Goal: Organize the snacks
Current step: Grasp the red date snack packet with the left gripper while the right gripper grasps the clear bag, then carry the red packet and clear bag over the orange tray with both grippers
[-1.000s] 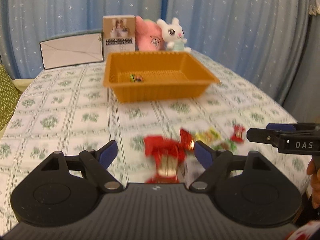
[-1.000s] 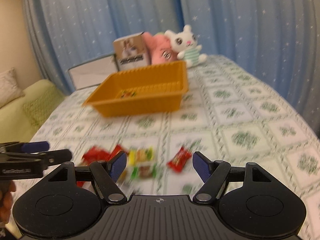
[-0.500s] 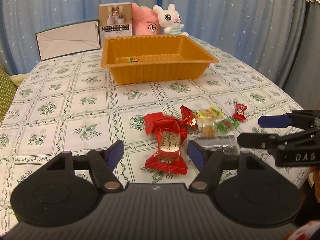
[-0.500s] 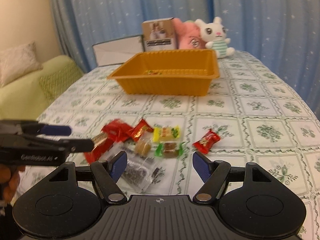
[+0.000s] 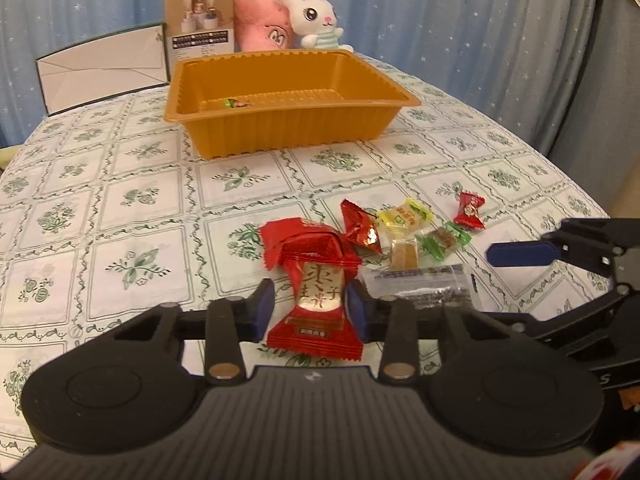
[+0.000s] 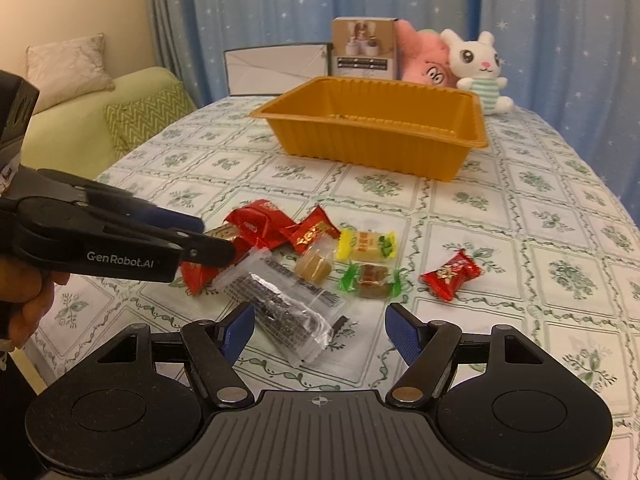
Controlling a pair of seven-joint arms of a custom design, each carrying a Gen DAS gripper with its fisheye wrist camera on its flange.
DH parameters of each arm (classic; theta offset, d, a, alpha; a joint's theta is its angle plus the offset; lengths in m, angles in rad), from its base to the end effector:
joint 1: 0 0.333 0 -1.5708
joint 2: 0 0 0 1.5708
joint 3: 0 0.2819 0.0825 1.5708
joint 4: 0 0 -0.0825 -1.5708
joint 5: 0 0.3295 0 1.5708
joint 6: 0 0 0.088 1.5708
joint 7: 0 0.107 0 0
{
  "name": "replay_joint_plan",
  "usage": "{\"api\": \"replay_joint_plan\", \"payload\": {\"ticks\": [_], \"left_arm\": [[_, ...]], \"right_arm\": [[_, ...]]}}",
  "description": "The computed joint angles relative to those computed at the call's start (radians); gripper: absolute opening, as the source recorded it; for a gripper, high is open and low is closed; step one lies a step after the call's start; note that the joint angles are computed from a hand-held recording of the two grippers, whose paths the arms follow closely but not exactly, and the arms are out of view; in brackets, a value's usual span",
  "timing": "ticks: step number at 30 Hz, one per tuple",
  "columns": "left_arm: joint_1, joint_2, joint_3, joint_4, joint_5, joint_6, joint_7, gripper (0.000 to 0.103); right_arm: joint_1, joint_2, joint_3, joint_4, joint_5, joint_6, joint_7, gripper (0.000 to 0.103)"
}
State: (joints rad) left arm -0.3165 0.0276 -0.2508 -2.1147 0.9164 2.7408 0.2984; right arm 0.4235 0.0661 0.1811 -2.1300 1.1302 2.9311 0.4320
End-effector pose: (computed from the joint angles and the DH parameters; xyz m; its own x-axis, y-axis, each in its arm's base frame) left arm 0.4363 -0.3139 0.4526 -0.0686 -0.9959 0.0591 -0.7018 0.0061 -0.7124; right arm 0.4712 0.2538 0.4327 0.6837 -0.7194 -0.1225 -0.5330 -0.3776 -0.7572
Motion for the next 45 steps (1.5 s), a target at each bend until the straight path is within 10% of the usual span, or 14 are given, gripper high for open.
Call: {"api": "replay_joint_plan", "payload": {"ticks": [13, 21, 45], "left_arm": [[0.009, -0.070, -0.023, -0.065, -0.053, -0.041, 0.020, 0.024], [0.010, -0.063, -0.028, -0.058, -0.050, -0.048, 0.011, 0.025], [0.010, -0.043, -0.025, -0.043, -0.034, -0.066, 0.029, 0.030]], "right_arm": [[0.003, 0.074, 0.034, 0.065, -0.012, 0.022, -0.113, 0.072], [0.003, 0.044, 0.019, 0.029, -0.170, -0.014, 0.079, 0.046], [0.018, 0.070, 0.042, 0.045, -0.127, 0.039, 0.063, 0.042]]}}
